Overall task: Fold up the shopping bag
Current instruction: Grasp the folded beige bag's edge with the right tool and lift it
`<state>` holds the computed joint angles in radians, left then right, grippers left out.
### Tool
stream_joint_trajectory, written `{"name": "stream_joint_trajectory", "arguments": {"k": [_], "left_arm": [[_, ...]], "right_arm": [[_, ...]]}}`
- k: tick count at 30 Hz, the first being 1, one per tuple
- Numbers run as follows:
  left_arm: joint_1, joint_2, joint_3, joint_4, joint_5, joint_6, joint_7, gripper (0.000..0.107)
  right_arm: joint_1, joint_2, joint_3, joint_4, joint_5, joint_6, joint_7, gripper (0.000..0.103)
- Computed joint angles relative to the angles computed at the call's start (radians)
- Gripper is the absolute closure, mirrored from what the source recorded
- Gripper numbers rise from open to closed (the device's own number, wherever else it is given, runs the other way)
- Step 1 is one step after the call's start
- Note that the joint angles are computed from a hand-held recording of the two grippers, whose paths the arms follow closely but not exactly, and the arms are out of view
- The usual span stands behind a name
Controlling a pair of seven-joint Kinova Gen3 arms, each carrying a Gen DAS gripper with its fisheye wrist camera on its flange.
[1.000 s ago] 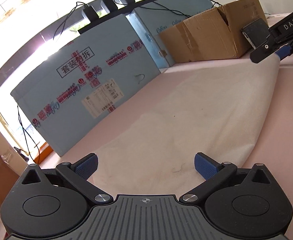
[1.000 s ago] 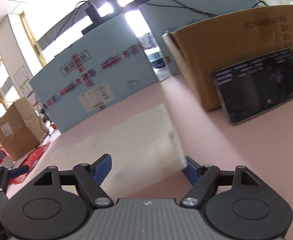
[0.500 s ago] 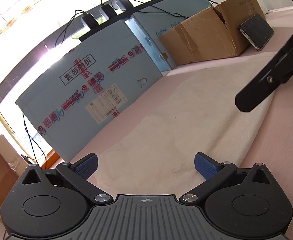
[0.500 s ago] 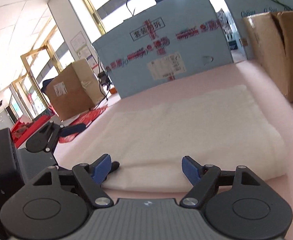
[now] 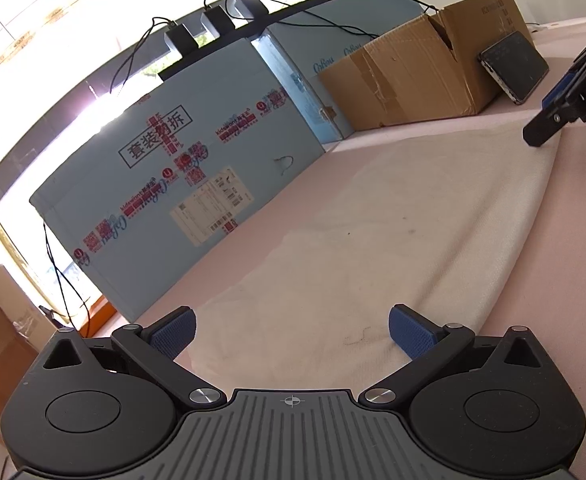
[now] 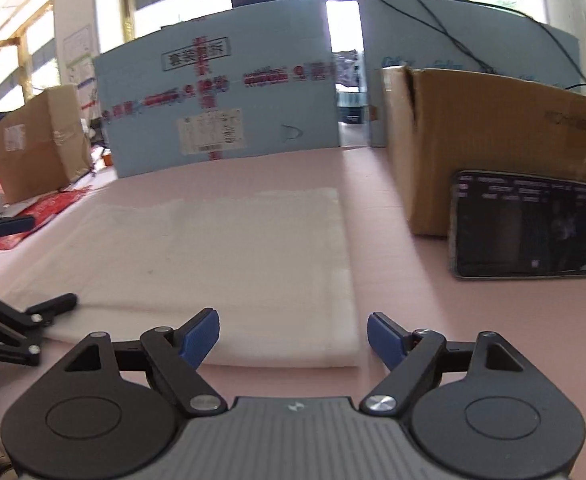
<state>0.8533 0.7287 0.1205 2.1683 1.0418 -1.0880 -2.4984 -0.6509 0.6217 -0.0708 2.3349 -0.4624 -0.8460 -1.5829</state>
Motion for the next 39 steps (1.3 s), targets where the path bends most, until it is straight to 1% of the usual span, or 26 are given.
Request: {"name": "stream_joint_trajectory", "arguments": {"k": [1, 3, 4, 5, 7, 8, 9, 10, 11, 13, 15, 16, 19, 22, 23, 25, 26, 28, 30, 31, 32, 33, 35, 36, 37, 39], "left_arm": [[-0.003, -0.002, 0.001, 0.002, -0.003, 0.002, 0.002, 0.004], [-0.006, -0.005, 0.001, 0.004, -0.007, 0.007, 0.007, 0.004], [-0.007, -0.006, -0.001, 0.006, -0.01, 0.009, 0.01, 0.004], [-0.007, -0.007, -0.002, 0.006, -0.012, 0.011, 0.012, 0.004], [-0.007, -0.008, -0.004, 0.009, -0.015, 0.014, 0.017, 0.004], [-0.008, -0.009, -0.005, 0.01, -0.017, 0.014, 0.018, 0.004], [-0.01, -0.012, -0.005, 0.013, -0.021, 0.017, 0.019, 0.004], [-0.011, -0.013, -0.006, 0.014, -0.023, 0.018, 0.021, 0.004], [-0.012, -0.014, -0.007, 0.015, -0.025, 0.019, 0.022, 0.004], [-0.011, -0.014, -0.009, 0.016, -0.026, 0.019, 0.023, 0.004], [-0.008, -0.012, -0.01, 0.012, -0.021, 0.019, 0.02, 0.004], [-0.004, -0.009, -0.009, 0.006, -0.013, 0.018, 0.017, 0.004], [-0.006, -0.011, -0.008, 0.006, -0.014, 0.02, 0.017, 0.004], [-0.014, -0.019, -0.009, 0.016, -0.029, 0.025, 0.022, 0.004], [-0.014, -0.019, -0.009, 0.015, -0.028, 0.026, 0.023, 0.004], [-0.013, -0.018, -0.009, 0.011, -0.024, 0.031, 0.022, 0.004], [-0.014, -0.019, -0.008, 0.01, -0.023, 0.034, 0.021, 0.004], [-0.019, -0.024, -0.008, 0.011, -0.028, 0.044, 0.025, 0.004], [-0.023, -0.028, -0.008, 0.012, -0.032, 0.053, 0.03, 0.004], [-0.023, -0.029, -0.009, 0.012, -0.033, 0.055, 0.031, 0.004], [-0.024, -0.03, -0.01, 0.013, -0.034, 0.057, 0.032, 0.004], [-0.024, -0.03, -0.01, 0.014, -0.036, 0.057, 0.035, 0.004], [-0.028, -0.025, 0.003, 0.02, -0.041, 0.029, 0.038, 0.004], [-0.021, -0.019, 0.004, 0.033, -0.057, -0.006, 0.057, 0.004], [-0.005, -0.011, -0.008, 0.053, -0.088, -0.047, 0.093, 0.004], [0.032, -0.004, -0.04, 0.107, -0.169, -0.128, 0.174, 0.004]], "right_arm": [[0.012, -0.002, -0.007, 0.019, -0.013, -0.029, 0.011, 0.019], [0.061, -0.011, -0.049, 0.049, -0.004, -0.066, 0.07, 0.019], [0.063, -0.019, -0.05, 0.06, -0.014, -0.073, 0.11, 0.019], [0.046, -0.025, -0.033, 0.062, -0.03, -0.063, 0.151, 0.018], [-0.035, -0.027, 0.049, 0.072, -0.036, -0.033, 0.232, 0.017], [-0.077, -0.033, 0.093, 0.068, -0.034, 0.006, 0.273, 0.017], [-0.101, -0.04, 0.118, 0.064, -0.029, 0.046, 0.313, 0.017], [-0.11, -0.049, 0.124, 0.06, -0.033, 0.072, 0.354, 0.017], [-0.106, -0.053, 0.113, 0.06, -0.038, 0.082, 0.394, 0.017], [-0.13, -0.051, 0.115, 0.062, -0.065, 0.067, 0.476, 0.014], [-0.186, -0.047, 0.153, 0.05, -0.106, 0.073, 0.557, 0.011], [-0.23, -0.032, 0.192, 0.044, -0.111, 0.061, 0.598, 0.009], [-0.311, 0.017, 0.252, 0.032, -0.112, 0.005, 0.72, 0.009], [-0.333, 0.05, 0.251, 0.0, -0.126, -0.033, 0.842, 0.011], [-0.322, 0.057, 0.228, -0.009, -0.129, -0.049, 0.881, 0.012], [-0.277, 0.073, 0.152, -0.016, -0.135, -0.107, 0.96, 0.025], [-0.261, 0.084, 0.119, -0.017, -0.134, -0.139, 1.001, 0.029], [-0.257, 0.113, 0.094, -0.011, -0.096, -0.197, 1.076, 0.047], [-0.262, 0.14, 0.089, -0.008, -0.049, -0.242, 1.152, 0.055], [-0.25, 0.146, 0.076, -0.011, -0.039, -0.252, 1.178, 0.056], [-0.252, 0.153, 0.081, -0.014, -0.025, -0.256, 1.19, 0.057], [-0.248, 0.149, 0.081, -0.02, -0.012, -0.244, 1.213, 0.058], [-0.221, 0.125, 0.062, -0.035, 0.01, -0.178, 1.282, 0.069], [-0.213, 0.113, 0.061, -0.043, 0.021, -0.14, 1.313, 0.078], [-0.206, 0.107, 0.056, -0.048, 0.03, -0.118, 1.328, 0.083], [-0.188, 0.095, 0.044, -0.054, 0.049, -0.076, 1.332, 0.089]]}}
